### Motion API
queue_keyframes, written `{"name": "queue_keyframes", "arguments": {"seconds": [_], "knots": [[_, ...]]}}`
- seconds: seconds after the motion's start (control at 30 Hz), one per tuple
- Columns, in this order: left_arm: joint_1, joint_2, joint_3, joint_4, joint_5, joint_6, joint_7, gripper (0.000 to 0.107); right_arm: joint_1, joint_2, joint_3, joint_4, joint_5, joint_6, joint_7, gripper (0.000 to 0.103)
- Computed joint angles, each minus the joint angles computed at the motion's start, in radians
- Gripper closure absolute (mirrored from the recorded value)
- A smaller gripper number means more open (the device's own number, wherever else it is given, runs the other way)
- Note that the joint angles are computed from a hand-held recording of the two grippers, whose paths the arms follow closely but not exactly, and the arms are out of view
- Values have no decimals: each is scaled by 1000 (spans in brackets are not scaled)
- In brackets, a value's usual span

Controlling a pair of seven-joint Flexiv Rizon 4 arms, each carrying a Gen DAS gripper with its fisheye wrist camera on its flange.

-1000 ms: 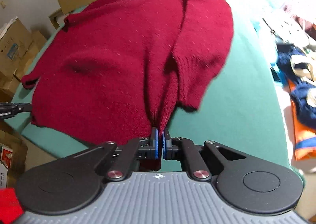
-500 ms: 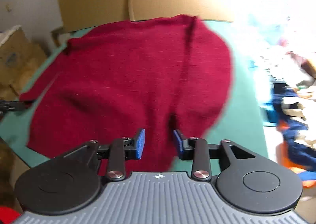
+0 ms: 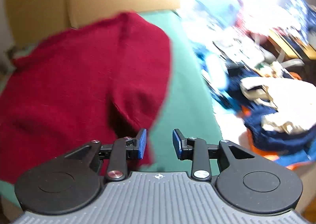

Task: Fold clothes
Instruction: 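Open both grippers to release the sweater hem, then grasp the sweater sleeve cuff with the left gripper and lift it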

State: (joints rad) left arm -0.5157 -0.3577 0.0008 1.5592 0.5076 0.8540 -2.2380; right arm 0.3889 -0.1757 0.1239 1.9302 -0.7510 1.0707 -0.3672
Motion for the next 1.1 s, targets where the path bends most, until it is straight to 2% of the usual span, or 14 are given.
{"name": "queue_keyframes", "arguments": {"seconds": [0.1,0.17,0.23,0.33,0.37,0.43,0.6,0.7,0.83,0.9,0.97,1.0,1.03,1.1], "knots": [[-10,-48,-3,-57,1,-44,13,77,11,-57,27,-35,39,101,-122,68],[-26,-52,10,-63,24,-48,-4,77,44,-103,20,-75,49,66,-178,69],[-25,-43,14,-55,20,-50,-6,75,68,-119,-11,-81,33,24,-160,70],[-32,19,39,-2,47,-54,-102,71,53,-88,-37,-49,55,-12,-77,87],[-30,42,43,15,59,-62,-139,68,46,-73,-44,-40,51,-27,-49,80],[-27,85,47,43,98,-99,-214,63,36,-46,-52,-21,-2,-35,-9,77],[13,150,33,97,158,-190,-323,62,19,-49,-13,-23,-29,104,-57,73],[74,143,9,118,138,-134,-321,62,58,-102,14,-87,2,132,-171,72],[80,86,3,61,245,-132,-284,38,159,-174,-18,-188,-73,83,-214,55],[88,60,10,42,272,-117,-252,38,192,-216,-16,-254,-53,51,-241,55],[128,42,14,52,227,-50,-185,50,221,-255,-24,-312,-34,37,-253,55],[149,37,17,64,198,-2,-154,64,236,-274,-31,-340,-29,29,-257,55],[168,38,20,77,166,41,-122,94,253,-292,-39,-369,-26,18,-257,55],[172,45,50,76,172,69,-99,93,279,-328,-53,-431,-10,-4,-254,55]]}}
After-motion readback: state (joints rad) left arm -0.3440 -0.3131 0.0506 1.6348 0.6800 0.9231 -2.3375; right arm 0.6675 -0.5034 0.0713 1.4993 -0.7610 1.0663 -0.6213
